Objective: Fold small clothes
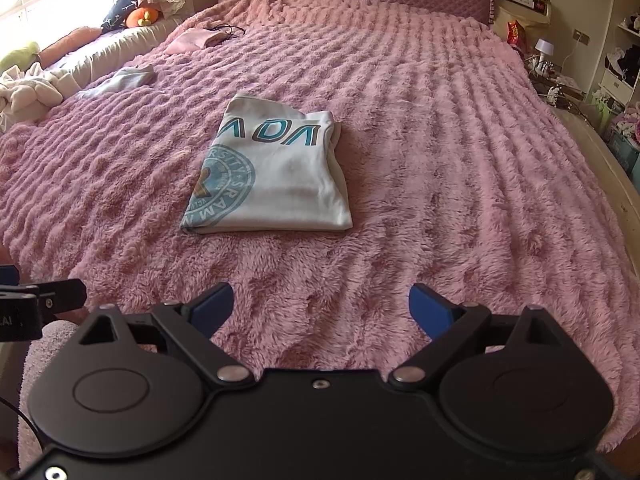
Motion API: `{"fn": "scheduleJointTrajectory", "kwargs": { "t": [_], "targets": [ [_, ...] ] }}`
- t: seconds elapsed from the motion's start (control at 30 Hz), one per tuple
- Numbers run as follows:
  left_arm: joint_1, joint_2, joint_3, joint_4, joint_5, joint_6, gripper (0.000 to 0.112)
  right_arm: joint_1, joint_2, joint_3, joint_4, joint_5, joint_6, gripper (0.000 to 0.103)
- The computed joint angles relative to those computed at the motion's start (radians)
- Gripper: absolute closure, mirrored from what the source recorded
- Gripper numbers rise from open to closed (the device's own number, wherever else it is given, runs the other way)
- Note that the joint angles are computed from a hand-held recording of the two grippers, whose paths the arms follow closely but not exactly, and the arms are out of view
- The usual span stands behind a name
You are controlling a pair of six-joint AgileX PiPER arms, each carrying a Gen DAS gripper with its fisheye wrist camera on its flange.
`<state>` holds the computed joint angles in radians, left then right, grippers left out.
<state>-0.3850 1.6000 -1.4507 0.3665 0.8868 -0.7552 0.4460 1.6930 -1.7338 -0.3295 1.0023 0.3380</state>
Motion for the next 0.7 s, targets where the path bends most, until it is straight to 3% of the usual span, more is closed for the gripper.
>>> {"fn": "scheduleJointTrajectory", "kwargs": {
  "t": [0.7],
  "targets": [
    [-0.002,0.016,-0.02,-0.008,0.011,0.033,0.009,-0.01,0.004,-0.006,0.01,0.005,-0.011,0.008]
  ]
}}
